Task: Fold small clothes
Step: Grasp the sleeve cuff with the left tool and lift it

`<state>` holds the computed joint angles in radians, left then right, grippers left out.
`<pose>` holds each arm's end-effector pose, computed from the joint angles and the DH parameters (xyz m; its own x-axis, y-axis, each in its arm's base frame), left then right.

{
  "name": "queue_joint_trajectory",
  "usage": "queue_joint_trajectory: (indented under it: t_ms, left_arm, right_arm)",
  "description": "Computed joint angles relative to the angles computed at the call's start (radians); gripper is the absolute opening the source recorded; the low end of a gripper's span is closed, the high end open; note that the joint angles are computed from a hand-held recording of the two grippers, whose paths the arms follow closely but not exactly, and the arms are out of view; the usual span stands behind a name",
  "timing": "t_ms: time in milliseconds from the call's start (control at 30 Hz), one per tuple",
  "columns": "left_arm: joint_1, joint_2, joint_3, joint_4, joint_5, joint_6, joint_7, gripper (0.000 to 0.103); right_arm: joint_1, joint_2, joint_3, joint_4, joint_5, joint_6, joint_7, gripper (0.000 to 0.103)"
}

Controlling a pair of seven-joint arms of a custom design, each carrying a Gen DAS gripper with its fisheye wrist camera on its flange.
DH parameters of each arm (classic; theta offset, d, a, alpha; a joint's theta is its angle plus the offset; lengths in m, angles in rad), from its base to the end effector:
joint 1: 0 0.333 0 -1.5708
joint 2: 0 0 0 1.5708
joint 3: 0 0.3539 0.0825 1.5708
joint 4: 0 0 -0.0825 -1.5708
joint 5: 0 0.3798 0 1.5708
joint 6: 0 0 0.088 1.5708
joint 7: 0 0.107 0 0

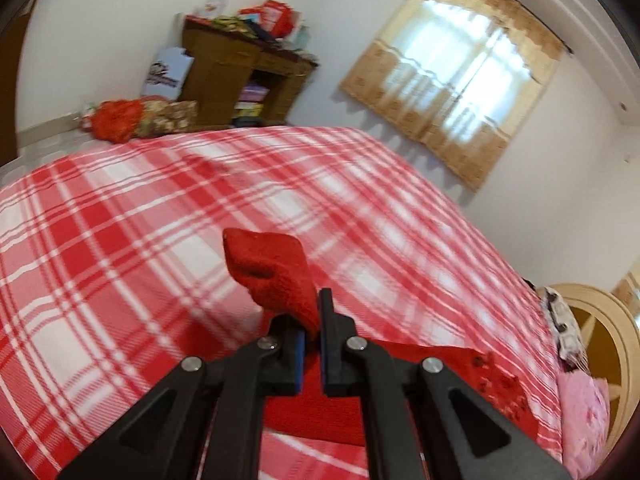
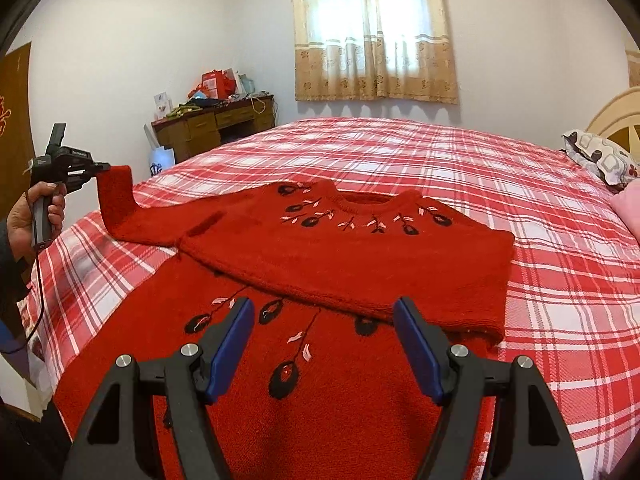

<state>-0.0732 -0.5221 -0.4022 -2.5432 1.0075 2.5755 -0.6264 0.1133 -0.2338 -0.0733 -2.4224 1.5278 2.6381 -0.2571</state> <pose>0.3498 -0.2153 0.5175 0.5629 -0.6611 0.4961 -0.2289 -0.7014 -0.6750 0.4681 -0.0080 0.4649 0.5832 -0.8109 -0.0480 -0.4438 -0.2685 -0.8550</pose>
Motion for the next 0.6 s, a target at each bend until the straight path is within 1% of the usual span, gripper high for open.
queue_joint_trajectory:
  t_ms: [233, 367, 533, 600]
  left_arm:
    - [0.007, 0.091, -0.01, 0.122, 0.072, 0.054, 0.0, 0.005]
    - [-0.001, 0.136, -0.015, 0.183, 0.117, 0.053, -0.015, 0.005]
    - [-0.031, 0.188, -0.009, 0.254, 0.147, 0.041, -0.036, 0.005]
    - [-0.042, 0.217, -0.004, 0.286, 0.169, 0.05, -0.055, 0.005]
  right_arm:
    - [-0.011, -0.003, -0.013, 0.009, -0.017, -0.024, 0.047, 0.073]
    - [-0.021, -0.004, -0.022, 0.018, -0.017, -0.038, 0.069, 0.073]
    - [-0.029, 0.004, -0.022, 0.028, -0.015, -0.03, 0.091, 0.073]
    - [-0.032, 0.004, -0.024, 0.029, -0.008, -0.03, 0.088, 0.073]
